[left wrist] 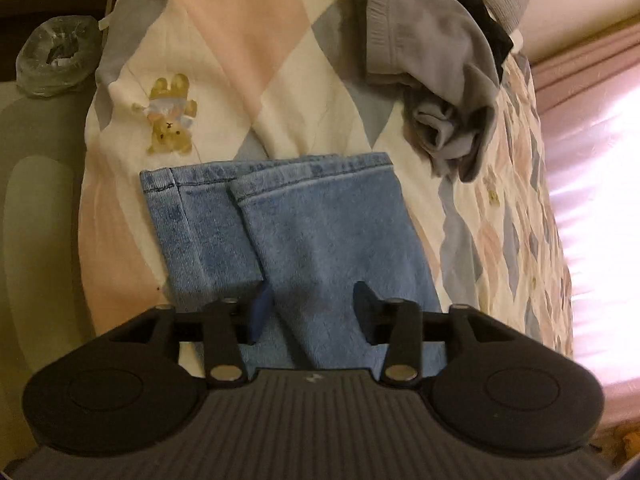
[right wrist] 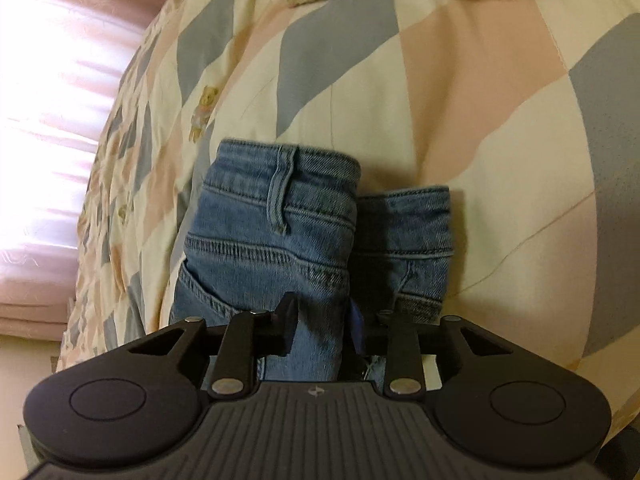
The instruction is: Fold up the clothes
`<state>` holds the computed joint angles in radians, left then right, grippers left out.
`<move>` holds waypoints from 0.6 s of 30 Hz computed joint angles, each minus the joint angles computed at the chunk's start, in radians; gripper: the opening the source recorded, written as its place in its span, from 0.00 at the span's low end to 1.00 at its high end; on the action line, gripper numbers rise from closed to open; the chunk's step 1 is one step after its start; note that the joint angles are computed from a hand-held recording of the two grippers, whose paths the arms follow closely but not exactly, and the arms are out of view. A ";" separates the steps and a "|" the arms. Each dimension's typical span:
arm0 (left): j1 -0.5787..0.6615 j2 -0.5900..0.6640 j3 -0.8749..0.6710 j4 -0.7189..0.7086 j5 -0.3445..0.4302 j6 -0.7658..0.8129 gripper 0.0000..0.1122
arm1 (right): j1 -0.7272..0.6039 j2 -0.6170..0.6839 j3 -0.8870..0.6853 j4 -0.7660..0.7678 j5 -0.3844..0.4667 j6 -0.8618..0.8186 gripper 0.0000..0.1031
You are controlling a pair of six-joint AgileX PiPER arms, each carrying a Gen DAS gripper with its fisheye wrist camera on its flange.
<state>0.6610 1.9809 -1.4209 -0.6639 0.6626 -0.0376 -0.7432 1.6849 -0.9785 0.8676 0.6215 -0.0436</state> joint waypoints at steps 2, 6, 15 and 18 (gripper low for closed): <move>-0.003 0.030 -0.021 0.008 -0.002 -0.015 0.34 | 0.010 0.004 -0.002 -0.010 -0.006 0.014 0.34; -0.033 0.072 -0.107 0.120 0.019 -0.054 0.06 | 0.024 0.012 -0.012 -0.027 -0.017 0.039 0.18; -0.069 -0.110 -0.142 0.146 0.065 0.180 0.04 | 0.032 -0.069 -0.121 -0.119 0.082 0.027 0.05; -0.066 -0.120 -0.125 0.189 0.062 0.212 0.04 | 0.007 -0.108 -0.121 -0.091 0.112 -0.012 0.05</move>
<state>0.5952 1.8606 -1.5458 -0.4754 0.7242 0.1744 -0.7359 1.5768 -1.0998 0.7762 0.7333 -0.0551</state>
